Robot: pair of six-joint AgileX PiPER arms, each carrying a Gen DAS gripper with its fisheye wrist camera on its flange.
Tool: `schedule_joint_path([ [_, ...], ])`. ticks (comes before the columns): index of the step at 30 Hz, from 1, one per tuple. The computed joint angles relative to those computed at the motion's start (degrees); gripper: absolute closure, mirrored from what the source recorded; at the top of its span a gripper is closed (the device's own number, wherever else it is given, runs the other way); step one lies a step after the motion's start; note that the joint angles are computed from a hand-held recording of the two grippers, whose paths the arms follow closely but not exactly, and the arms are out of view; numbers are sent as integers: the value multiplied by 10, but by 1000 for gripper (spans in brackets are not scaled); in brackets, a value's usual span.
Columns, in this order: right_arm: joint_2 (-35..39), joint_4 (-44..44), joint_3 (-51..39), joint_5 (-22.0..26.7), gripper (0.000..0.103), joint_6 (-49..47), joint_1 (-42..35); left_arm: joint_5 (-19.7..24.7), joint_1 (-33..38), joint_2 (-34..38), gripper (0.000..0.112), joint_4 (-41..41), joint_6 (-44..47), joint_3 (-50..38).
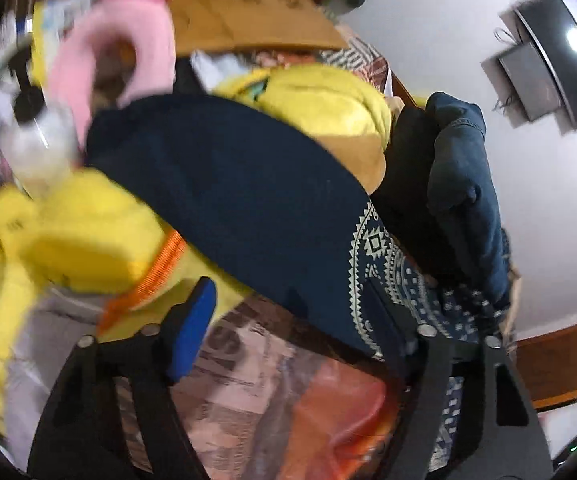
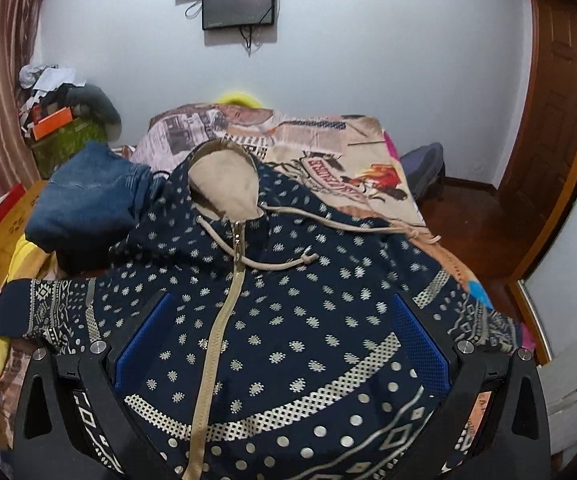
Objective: Fold large clothes
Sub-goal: 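Grasp the navy hoodie sleeve cuff with the left gripper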
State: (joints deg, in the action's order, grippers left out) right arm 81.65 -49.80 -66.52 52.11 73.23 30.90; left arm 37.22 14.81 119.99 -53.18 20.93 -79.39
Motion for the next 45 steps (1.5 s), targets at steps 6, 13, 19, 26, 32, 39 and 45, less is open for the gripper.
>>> schedule_joint_path([
  [6, 7, 17, -3, -9, 0, -13, -14, 7, 6, 38, 61, -50, 8, -26],
  [13, 2, 15, -5, 5, 0, -16, -9, -117, -56, 28, 101, 218, -216, -41],
  [19, -19, 3, 1, 24, 0, -21, 1, -160, -133, -43, 109, 526, -425, -24],
  [26, -44, -14, 11, 35, 0, -17, 9, -165, -190, -113, 110, 466, -329, -82],
  [32, -71, -21, 32, 24, 0, -18, 2, -122, -256, -119, 110, 347, -220, -186],
  [39, -97, -25, 56, 15, 0, -27, -11, -49, -352, -50, 110, 332, -207, -335],
  [45, -120, -5, 82, 0, 0, -44, -36, 37, -429, 31, 110, 346, -213, -445],
])
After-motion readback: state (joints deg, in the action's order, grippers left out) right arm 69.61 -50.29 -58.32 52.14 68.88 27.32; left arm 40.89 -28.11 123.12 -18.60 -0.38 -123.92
